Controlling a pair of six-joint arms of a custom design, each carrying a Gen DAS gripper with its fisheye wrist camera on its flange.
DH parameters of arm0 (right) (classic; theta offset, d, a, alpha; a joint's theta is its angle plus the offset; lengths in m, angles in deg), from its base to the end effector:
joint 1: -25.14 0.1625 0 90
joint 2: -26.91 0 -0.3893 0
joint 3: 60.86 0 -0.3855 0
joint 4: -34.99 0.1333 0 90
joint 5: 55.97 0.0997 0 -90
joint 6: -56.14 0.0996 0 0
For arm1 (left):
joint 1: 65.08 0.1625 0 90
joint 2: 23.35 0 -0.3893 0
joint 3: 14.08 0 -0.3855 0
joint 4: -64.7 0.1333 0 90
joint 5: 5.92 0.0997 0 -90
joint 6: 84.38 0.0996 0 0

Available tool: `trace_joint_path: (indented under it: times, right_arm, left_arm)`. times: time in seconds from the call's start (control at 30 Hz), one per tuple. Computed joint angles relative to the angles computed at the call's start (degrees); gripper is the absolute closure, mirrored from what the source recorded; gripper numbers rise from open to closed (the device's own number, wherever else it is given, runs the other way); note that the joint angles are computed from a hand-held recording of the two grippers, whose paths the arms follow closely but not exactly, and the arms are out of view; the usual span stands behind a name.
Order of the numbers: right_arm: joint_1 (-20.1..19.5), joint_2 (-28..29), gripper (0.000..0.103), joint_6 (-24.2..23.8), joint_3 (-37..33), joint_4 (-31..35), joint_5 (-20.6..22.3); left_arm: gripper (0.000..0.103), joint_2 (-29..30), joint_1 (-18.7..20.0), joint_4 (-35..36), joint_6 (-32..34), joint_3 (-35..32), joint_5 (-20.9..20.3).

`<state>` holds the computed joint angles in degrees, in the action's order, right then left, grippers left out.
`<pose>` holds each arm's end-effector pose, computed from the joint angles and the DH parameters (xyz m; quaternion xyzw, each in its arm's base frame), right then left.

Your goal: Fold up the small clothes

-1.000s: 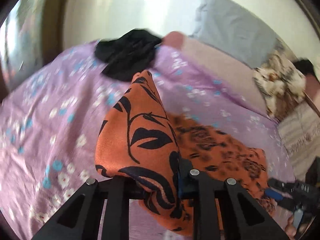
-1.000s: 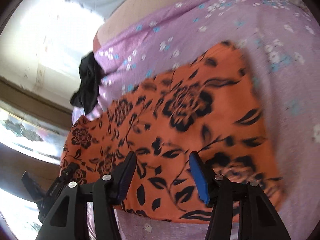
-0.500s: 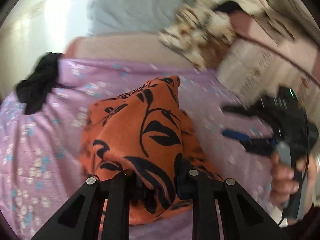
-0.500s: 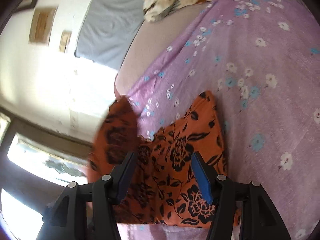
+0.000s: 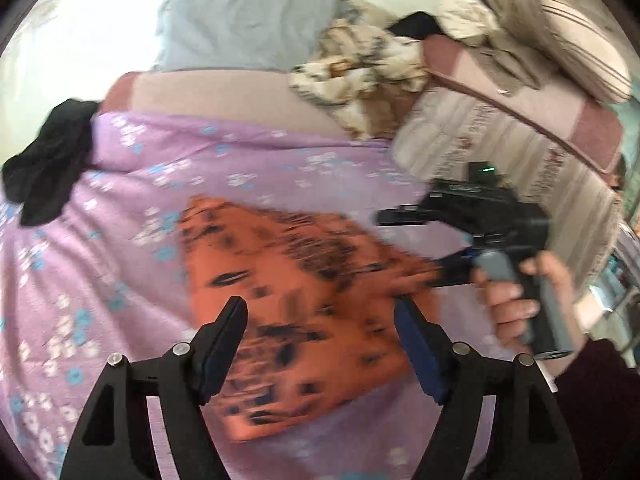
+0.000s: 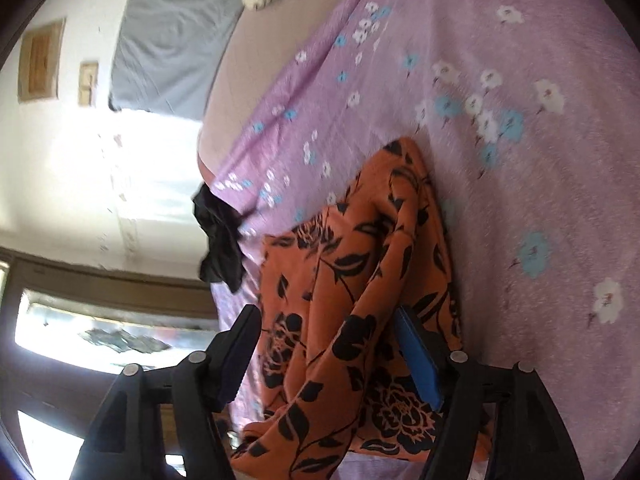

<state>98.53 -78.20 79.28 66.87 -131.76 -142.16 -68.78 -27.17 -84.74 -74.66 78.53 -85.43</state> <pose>0.0216 -0.4169 0.4126 0.2883 0.8421 -0.4523 0.0555 -0.4225 -0.5210 0.0825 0.5002 0.8546 -0.1320 0.0463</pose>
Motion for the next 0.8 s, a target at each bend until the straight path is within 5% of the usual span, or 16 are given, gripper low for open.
trace_joint_path:
  times: [0.17, 0.33, 0.37, 0.4, 0.5, 0.7, 0.8]
  right_arm:
    - [4.31, 5.61, 0.031, -0.35, -3.16, -0.73, -9.98]
    - [7.22, 11.10, 0.030, -1.15, -6.04, -3.36, -17.54]
    - [8.13, 12.09, 0.038, -2.18, -6.61, -3.81, -19.36]
    - [10.01, 13.78, 0.059, -4.26, -7.71, -4.04, -23.59]
    - [15.73, 18.51, 0.079, -11.61, -10.13, -8.09, -35.81]
    - [18.88, 19.09, 0.087, -24.72, -8.30, -26.11, -37.55]
    - [17.42, 18.37, 0.087, -24.70, -8.32, -23.34, -38.55]
  left_arm:
    - [0.026, 2.82, 2.94, 6.20, -4.16, -3.11, 2.40]
    - [0.026, 4.48, 2.72, 8.35, -1.48, -4.59, 2.50]
    - [0.026, 4.53, 2.68, 8.51, -1.19, -4.64, 2.43]
    - [0.026, 4.13, 2.48, 8.33, -0.94, -4.02, 2.55]
    - [0.026, 4.74, 2.53, 7.96, -0.74, -4.46, 2.25]
    - [0.026, 5.01, 3.20, 4.20, -1.38, -4.00, -2.85]
    - [0.026, 5.77, 2.11, 3.59, 0.50, -3.24, -0.55]
